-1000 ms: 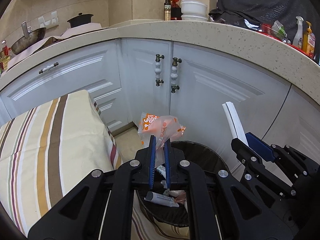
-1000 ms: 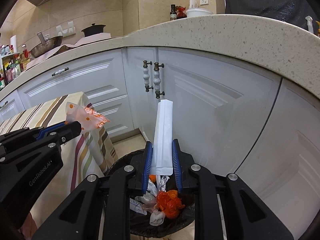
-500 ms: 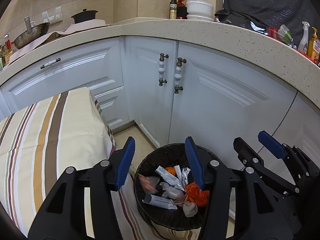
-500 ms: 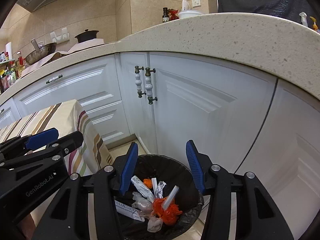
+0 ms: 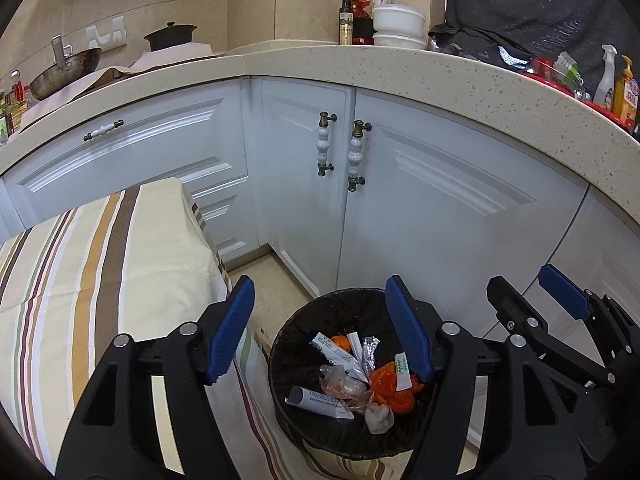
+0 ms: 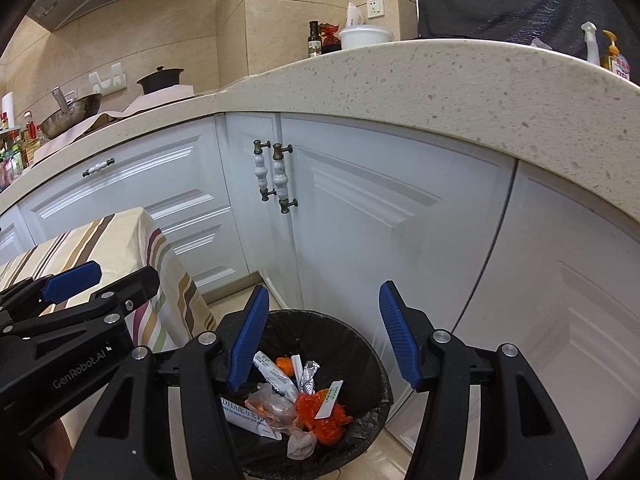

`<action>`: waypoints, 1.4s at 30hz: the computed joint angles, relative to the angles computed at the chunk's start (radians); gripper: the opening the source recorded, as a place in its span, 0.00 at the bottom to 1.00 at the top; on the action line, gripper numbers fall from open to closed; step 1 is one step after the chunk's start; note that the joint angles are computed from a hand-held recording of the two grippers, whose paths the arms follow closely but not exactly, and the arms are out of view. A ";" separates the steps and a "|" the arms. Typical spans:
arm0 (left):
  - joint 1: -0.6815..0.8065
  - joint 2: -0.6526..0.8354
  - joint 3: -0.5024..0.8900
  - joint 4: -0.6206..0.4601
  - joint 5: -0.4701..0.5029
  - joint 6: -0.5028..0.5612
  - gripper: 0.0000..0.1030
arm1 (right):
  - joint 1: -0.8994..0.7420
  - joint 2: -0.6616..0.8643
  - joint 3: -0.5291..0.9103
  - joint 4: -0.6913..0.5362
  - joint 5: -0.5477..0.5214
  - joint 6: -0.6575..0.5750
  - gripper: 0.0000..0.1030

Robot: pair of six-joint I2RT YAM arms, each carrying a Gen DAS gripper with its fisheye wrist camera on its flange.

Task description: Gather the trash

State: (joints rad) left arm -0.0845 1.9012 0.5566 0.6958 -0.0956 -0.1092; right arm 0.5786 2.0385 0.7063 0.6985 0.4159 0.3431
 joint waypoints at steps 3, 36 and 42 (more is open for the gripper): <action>0.002 -0.017 -0.018 0.008 -0.002 0.004 0.68 | 0.010 -0.015 -0.010 -0.009 0.014 0.010 0.58; 0.713 -0.937 -0.501 -0.357 0.469 0.371 0.91 | 0.472 -0.282 -0.076 -0.321 0.333 0.260 0.76; 0.955 -1.153 -0.491 -0.606 0.656 0.507 0.95 | 0.592 -0.328 -0.040 -0.450 0.444 0.325 0.79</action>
State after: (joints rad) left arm 0.8702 0.7482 0.0660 0.0894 0.5608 0.3977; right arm 1.1702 1.7102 0.6663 0.2483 0.8597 0.6686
